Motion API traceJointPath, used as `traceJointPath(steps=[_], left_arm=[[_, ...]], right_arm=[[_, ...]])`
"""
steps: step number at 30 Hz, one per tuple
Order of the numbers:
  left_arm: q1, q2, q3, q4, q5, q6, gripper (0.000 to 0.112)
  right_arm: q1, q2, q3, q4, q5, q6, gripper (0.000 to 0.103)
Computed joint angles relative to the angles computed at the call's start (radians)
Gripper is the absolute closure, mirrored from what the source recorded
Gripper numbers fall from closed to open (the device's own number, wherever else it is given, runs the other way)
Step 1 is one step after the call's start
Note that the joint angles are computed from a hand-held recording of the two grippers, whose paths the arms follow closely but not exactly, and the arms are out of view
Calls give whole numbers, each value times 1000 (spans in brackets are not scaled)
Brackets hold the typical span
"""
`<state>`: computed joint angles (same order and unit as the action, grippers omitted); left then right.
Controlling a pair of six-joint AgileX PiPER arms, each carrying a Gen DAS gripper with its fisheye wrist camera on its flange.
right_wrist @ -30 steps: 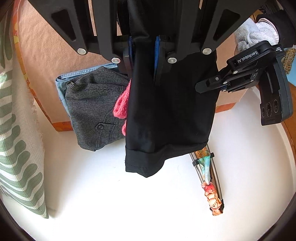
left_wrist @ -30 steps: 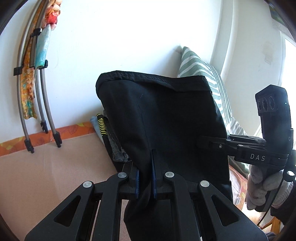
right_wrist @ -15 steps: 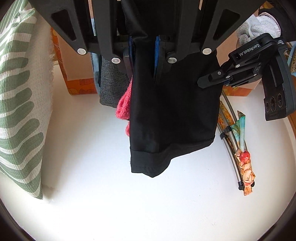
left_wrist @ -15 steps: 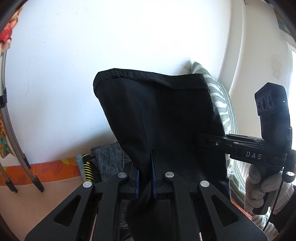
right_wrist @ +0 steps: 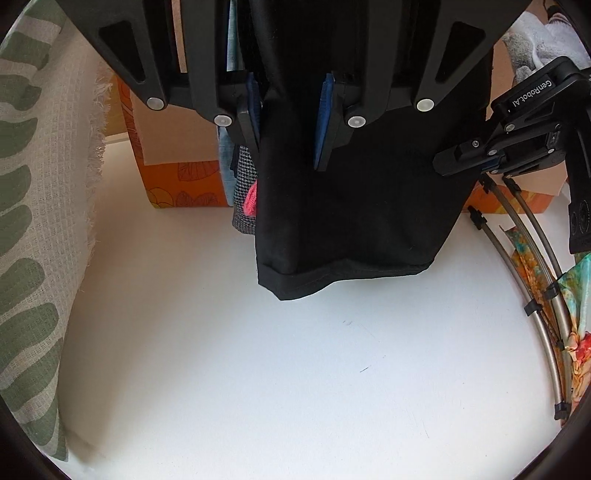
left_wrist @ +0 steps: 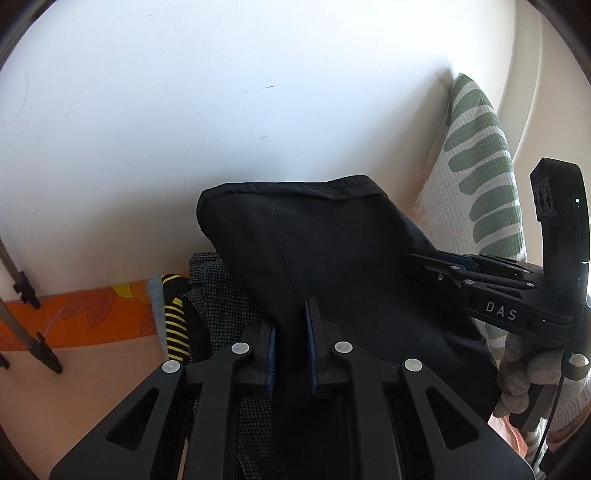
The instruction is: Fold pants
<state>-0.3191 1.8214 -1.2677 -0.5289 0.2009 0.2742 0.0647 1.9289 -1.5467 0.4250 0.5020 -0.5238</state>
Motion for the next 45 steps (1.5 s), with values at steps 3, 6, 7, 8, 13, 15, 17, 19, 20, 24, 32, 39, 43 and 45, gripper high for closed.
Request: traceJointPath(steps=[3, 6, 7, 8, 13, 15, 17, 19, 20, 24, 32, 39, 43, 45], left_arm=[[3, 1, -3, 78, 6, -76, 97], [-6, -11, 1, 242, 10, -225, 88], [-7, -15, 0, 280, 16, -263, 80], [-7, -27, 9, 346, 11, -330, 75], [7, -79, 9, 437, 54, -414, 74], [17, -121, 34, 441, 66, -408, 74], [28, -177, 80, 412, 65, -379, 73], [40, -235, 124, 350, 74, -320, 70], [42, -263, 143, 339, 79, -306, 69], [37, -386, 229, 370, 99, -313, 69], [12, -658, 387, 414, 168, -316, 68], [-36, -926, 502, 507, 277, -397, 52], [-80, -1078, 554, 551, 370, -483, 45], [-187, -1152, 582, 718, 421, -660, 42]], right_arm=[[5, -20, 28, -88, -47, 77, 65], [4, -50, 61, -106, -59, 98, 65], [3, -62, 76, -116, -63, 109, 65], [4, -73, 87, -134, -68, 129, 65], [15, -177, 210, -175, -128, 176, 53], [11, -237, 281, -113, -151, 124, 45], [27, -308, 359, -134, -182, 160, 40], [45, -385, 439, -176, -219, 220, 32], [54, -423, 476, -185, -231, 243, 29], [88, -574, 587, -210, -225, 313, 28], [308, -860, 705, -720, -109, 927, 18], [719, -1061, 740, -1245, 220, 1478, 13], [1068, -1129, 775, -1459, 530, 1741, 6], [1245, -1145, 796, -1522, 691, 1842, 4]])
